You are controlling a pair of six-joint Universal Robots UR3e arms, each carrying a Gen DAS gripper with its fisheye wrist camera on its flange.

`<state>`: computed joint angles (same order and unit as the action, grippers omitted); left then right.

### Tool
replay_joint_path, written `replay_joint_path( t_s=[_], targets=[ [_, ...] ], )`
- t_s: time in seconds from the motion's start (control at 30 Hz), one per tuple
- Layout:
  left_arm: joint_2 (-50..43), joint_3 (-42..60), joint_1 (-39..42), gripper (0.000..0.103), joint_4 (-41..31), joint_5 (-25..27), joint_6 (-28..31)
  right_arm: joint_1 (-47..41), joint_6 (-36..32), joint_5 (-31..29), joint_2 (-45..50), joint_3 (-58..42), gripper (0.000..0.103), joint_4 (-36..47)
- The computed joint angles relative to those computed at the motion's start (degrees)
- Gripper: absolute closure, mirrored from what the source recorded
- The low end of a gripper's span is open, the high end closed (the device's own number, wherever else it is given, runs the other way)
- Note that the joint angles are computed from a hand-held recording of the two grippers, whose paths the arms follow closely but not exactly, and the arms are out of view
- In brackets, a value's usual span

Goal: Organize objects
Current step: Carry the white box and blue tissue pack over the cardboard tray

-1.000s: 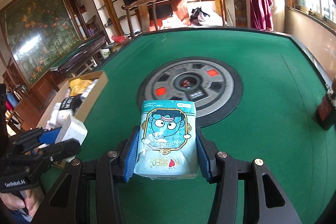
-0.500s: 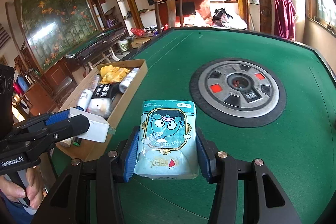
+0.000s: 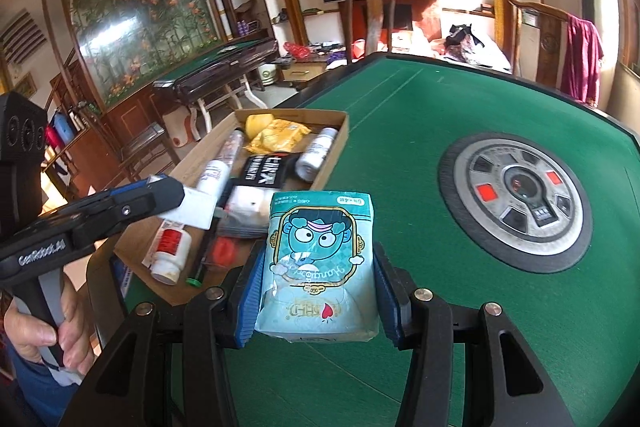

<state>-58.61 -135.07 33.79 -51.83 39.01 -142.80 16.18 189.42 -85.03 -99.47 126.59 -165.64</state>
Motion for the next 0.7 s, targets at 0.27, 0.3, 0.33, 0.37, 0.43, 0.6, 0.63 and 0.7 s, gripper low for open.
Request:
replay_joint_path(
  t_s=[0.27,0.3,0.33,0.37,0.43,0.6,0.63,0.7],
  targets=[
    [-1.2,0.4,9.9,0.059,-5.6,-1.3,6.3,6.2,0.5,-0.6,8.8,-7.0,0.05,-0.8],
    [-1.2,0.4,10.8,0.059,-6.2,-1.3,6.9,7.0,0.4,-0.7,10.1,-8.0,0.05,-0.7],
    [-1.5,0.2,11.8,0.059,-6.1,-1.3,7.1,7.7,0.3,-0.8,11.2,-8.9,0.05,-0.6],
    [-1.7,0.3,12.8,0.059,-6.9,-1.4,7.9,8.8,0.7,-1.4,12.0,-9.5,0.05,-0.7],
    [-2.8,0.3,13.6,0.059,-6.6,-1.3,8.3,9.7,0.7,-1.3,14.0,-11.0,0.05,-0.7],
    [-5.9,0.1,14.1,0.059,-3.1,-0.9,7.0,11.0,0.7,-0.8,18.1,-14.0,0.049,-0.3],
    [-6.5,0.3,14.1,0.059,-2.8,-0.9,7.0,11.1,0.7,-0.6,18.6,-14.3,0.049,-0.3],
    [-8.5,0.4,13.5,0.059,0.0,-0.5,5.4,11.2,0.7,-0.4,19.6,-14.9,0.049,-0.1]
  ],
)
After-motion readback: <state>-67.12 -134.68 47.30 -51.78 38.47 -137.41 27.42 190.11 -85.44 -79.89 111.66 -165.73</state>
